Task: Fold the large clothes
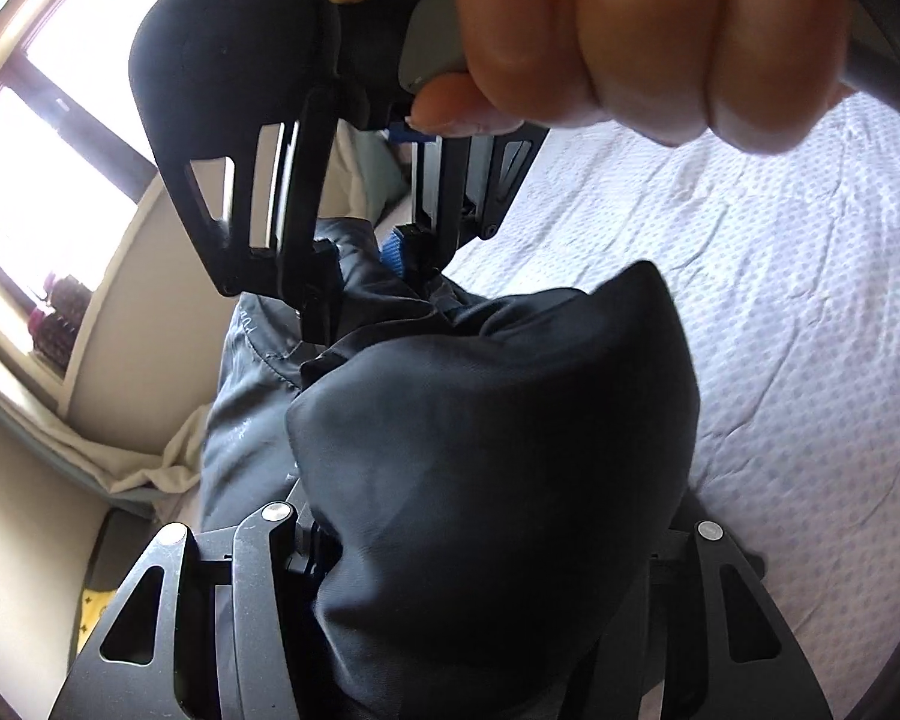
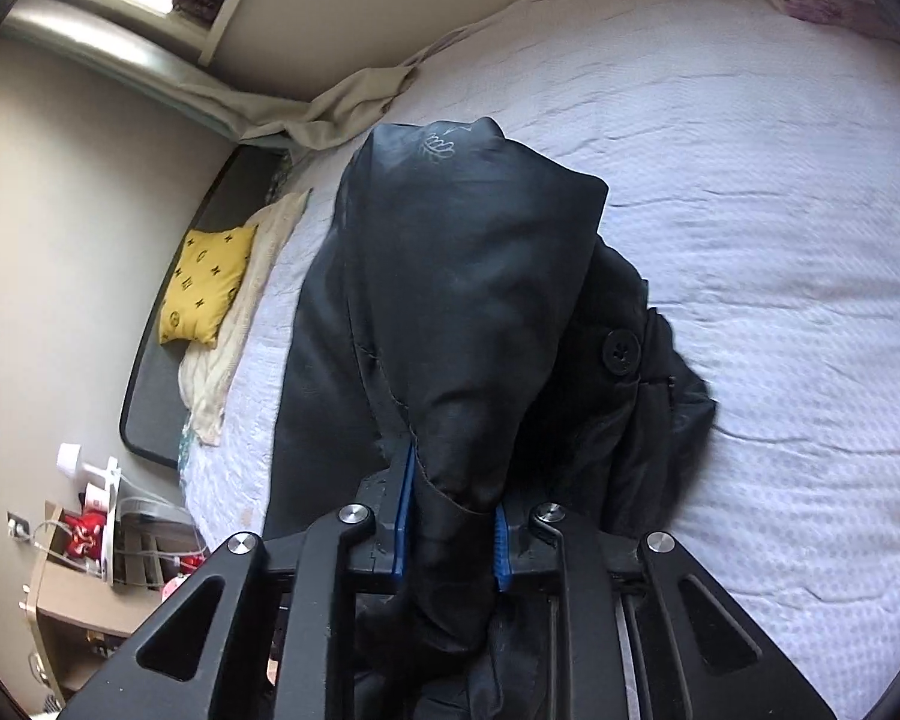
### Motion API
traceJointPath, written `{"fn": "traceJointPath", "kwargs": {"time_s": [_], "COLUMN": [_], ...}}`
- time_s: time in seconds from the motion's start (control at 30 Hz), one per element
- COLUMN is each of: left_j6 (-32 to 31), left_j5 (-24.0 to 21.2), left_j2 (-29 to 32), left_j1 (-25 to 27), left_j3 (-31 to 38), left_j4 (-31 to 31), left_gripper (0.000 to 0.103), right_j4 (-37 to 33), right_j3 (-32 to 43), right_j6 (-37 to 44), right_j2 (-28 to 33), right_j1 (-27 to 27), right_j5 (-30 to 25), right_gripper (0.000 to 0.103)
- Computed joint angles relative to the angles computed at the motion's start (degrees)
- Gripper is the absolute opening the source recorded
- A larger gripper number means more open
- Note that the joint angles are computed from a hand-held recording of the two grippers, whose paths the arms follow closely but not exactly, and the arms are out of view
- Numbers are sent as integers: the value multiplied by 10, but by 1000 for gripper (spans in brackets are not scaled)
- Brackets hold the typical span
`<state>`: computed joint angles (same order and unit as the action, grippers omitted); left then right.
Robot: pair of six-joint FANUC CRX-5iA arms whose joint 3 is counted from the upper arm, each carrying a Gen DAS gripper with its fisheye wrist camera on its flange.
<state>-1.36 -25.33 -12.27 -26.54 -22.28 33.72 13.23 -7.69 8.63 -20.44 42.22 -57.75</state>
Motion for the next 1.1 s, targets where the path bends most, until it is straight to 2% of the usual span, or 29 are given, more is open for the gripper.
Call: {"fn": "traceJointPath", "kwargs": {"time_s": [0.1, 0.2, 0.27, 0.37, 0.43, 0.5, 0.57, 0.6, 0.63, 0.7, 0.77, 0.83, 0.93, 1.0, 1.1], "left_j6": [12, 52, 80, 112, 121, 124, 128, 125, 117, 103, 96, 77, 113, 148, 198], "left_j5": [-23, -98, -192, -341, -415, -461, -476, -466, -439, -374, -333, -316, -387, -433, -441], "left_j2": [3, 3, 12, 34, 48, 61, 67, 67, 63, 44, 19, 3, 28, 55, 93], "left_j1": [-2, 15, 38, 86, 117, 144, 164, 169, 173, 171, 169, 179, 210, 239, 256], "left_j3": [13, 51, 98, 173, 209, 235, 250, 252, 244, 212, 173, 149, 185, 216, 246], "left_j4": [-30, -70, -83, -76, -64, -56, -65, -74, -81, -107, -135, -131, -91, -26, 78], "left_gripper": [57, 62, 67, 68, 69, 71, 75, 81, 85, 86, 86, 86, 86, 86, 86], "right_j4": [-5, -19, -16, -7, -1, 6, 11, 16, 19, 30, 38, 40, 45, 47, 52], "right_j3": [-16, -39, -41, -36, -33, -29, -29, -32, -36, -39, -41, -39, -40, -41, -38], "right_j6": [-15, -14, -11, -13, -17, -24, -30, -38, -44, -57, -66, -64, -70, -71, -75], "right_j2": [-7, -21, -20, -13, -10, -4, -3, -5, -8, -8, -10, -7, -8, -8, -4], "right_j1": [-3, -10, -8, -3, 1, 6, 8, 10, 11, 13, 15, 17, 22, 25, 34], "right_j5": [-11, 9, 9, 0, -4, -7, -7, -6, -3, 3, 6, 2, -3, -6, -17], "right_gripper": [15, 15, 15, 15, 15, 15, 15, 15, 15, 15, 15, 15, 15, 15, 16]}}
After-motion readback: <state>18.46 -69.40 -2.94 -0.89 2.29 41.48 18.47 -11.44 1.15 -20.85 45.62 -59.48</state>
